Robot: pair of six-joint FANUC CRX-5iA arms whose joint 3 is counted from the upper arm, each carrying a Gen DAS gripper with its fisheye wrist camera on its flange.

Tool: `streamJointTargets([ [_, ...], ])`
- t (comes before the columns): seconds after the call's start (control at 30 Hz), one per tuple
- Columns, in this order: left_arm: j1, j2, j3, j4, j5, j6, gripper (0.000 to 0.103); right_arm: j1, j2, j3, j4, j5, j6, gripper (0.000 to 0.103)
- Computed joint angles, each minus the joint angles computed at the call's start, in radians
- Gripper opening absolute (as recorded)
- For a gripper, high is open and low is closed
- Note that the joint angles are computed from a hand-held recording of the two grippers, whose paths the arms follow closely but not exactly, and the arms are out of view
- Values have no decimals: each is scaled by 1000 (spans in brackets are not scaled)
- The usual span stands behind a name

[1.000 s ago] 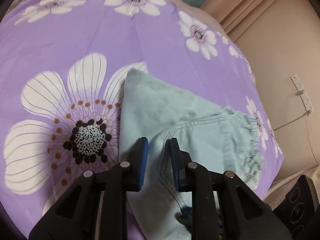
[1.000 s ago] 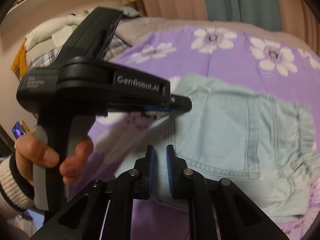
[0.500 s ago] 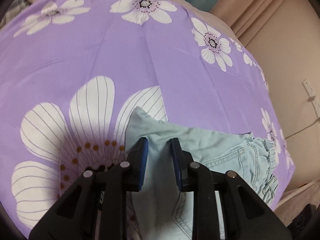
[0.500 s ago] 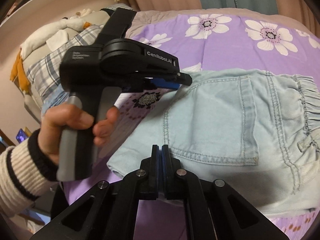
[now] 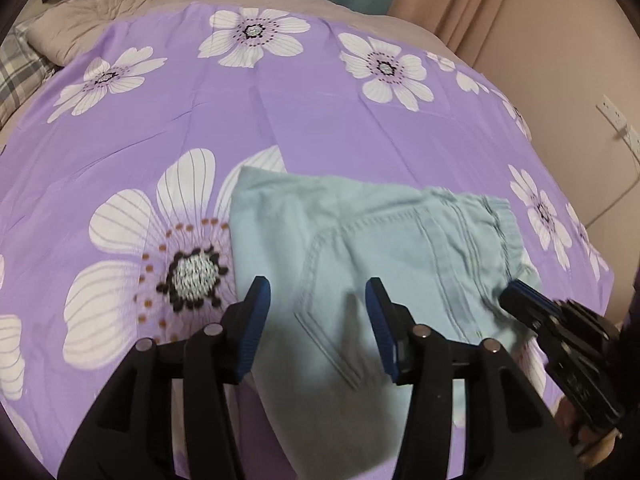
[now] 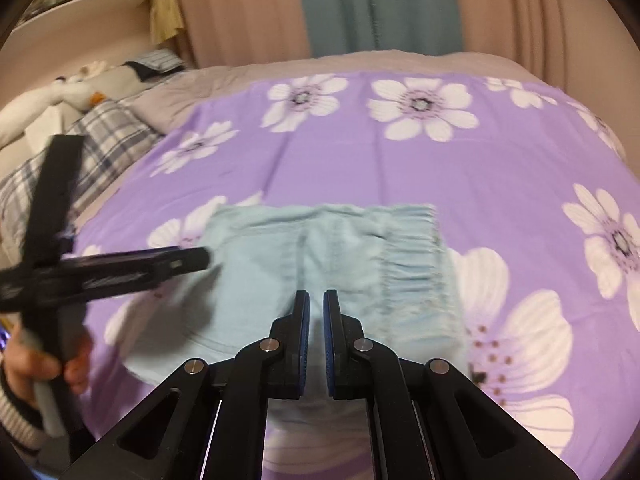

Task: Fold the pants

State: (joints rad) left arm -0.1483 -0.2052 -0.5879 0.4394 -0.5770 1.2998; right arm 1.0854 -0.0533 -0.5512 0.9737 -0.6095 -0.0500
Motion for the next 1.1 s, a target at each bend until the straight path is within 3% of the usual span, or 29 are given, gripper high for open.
streamJointTargets([
  [0.27,-39,-24,5,-143,-31,127,56,21,8,21,-132,-33,68,7],
  [0.43,-46,-35,-2,-187,-51,178,58,19,-2,24,-177,1,119,36],
  [0.53,-45,-49,-7,-201,-58,196,59,27,1,28,-168,-1,125,46],
  [0.77,-34,-66,-22,-205,-80,209,60,33,-13,11,-105,-15,87,48],
  [0.9,-36,-62,-35,-205,-68,206,62,30,2,35,-199,-30,155,48],
  [1.1,-16,-97,-57,-171,-77,177,62,5,-12,11,-251,41,139,48],
])
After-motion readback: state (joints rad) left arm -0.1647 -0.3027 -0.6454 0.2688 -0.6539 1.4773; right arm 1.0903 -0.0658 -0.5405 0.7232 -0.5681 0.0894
